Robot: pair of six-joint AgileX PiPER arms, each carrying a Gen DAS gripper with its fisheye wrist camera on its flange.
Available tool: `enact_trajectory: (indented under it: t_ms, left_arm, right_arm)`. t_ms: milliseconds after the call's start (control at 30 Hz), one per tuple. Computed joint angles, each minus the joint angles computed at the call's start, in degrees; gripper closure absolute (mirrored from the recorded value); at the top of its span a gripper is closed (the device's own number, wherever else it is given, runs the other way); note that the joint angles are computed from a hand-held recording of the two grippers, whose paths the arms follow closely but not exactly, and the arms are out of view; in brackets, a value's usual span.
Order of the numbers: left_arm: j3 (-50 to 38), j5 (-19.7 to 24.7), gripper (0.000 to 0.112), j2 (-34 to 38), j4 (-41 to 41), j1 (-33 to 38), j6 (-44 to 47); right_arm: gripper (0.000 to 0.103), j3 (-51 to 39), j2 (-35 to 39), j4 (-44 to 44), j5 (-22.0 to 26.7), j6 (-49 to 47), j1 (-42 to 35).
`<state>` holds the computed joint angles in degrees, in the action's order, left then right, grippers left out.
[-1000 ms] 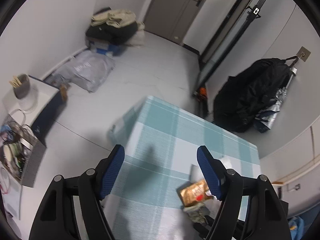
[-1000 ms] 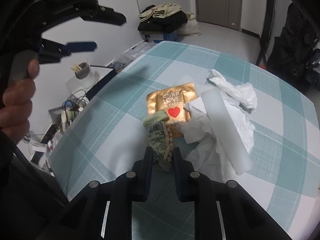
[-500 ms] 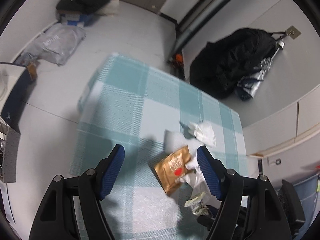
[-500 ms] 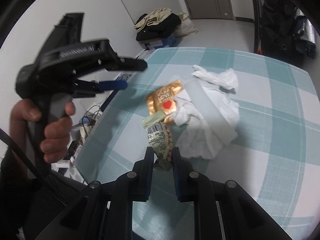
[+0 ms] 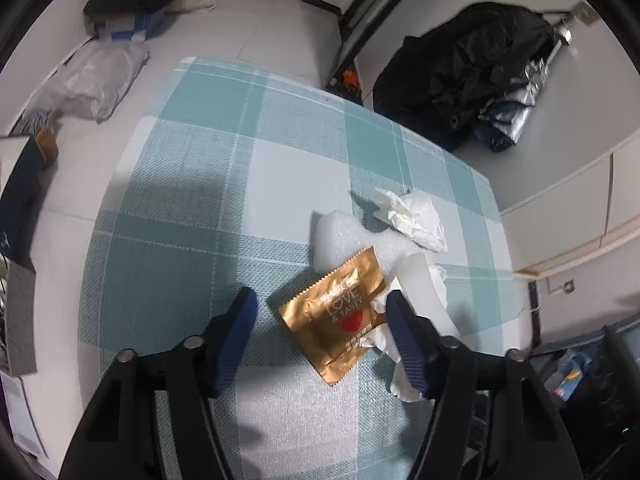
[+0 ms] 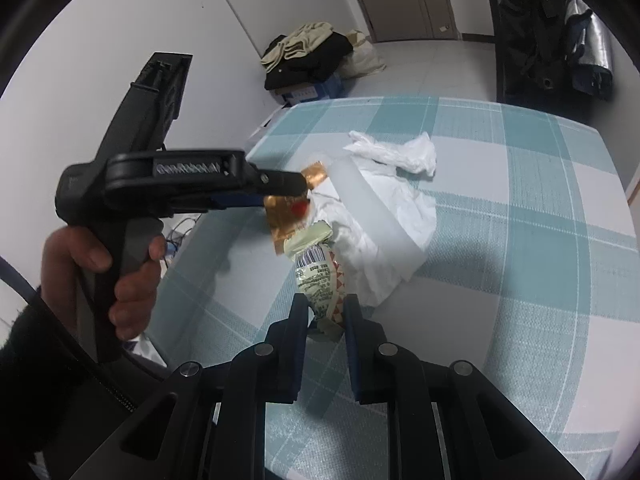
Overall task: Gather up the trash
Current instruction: 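Grasp the brown LOVE packet with the left gripper while the right grasps the green-and-white wrapper, then lift both held wrappers off the table and carry them toward the white bin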
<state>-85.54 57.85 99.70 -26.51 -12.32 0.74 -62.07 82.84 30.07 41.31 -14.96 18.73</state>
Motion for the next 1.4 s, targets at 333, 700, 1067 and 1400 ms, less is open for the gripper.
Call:
enact_trajectory:
  t_ms: [333,700,1067,1400]
  left_arm:
    - [0.04,-0.59,0.11,-0.54,-0.84,-0.68,1.64]
    - [0.56,0.51,0.112,-2.69,-7.97,0.25,5.37]
    - [2.39,1.62,0.112,-7.53,-8.41,-0.8,7.4]
    - [2.29,3.97,0.112,-5.64,-6.36,-3.78,6.62]
  right_arm:
    - [0.086,0.39,-0.35,0.24,0.52,0.43,-0.89]
    - [0.086,2.48,-2.61,-3.42,-0.71,4.56,-0.14]
    - [0.086,2.37,-1.97,-4.77,-1.26,7.25,0.73]
    - [0.086,2.06,-0.72,-4.25,-1.43,6.84,0.67]
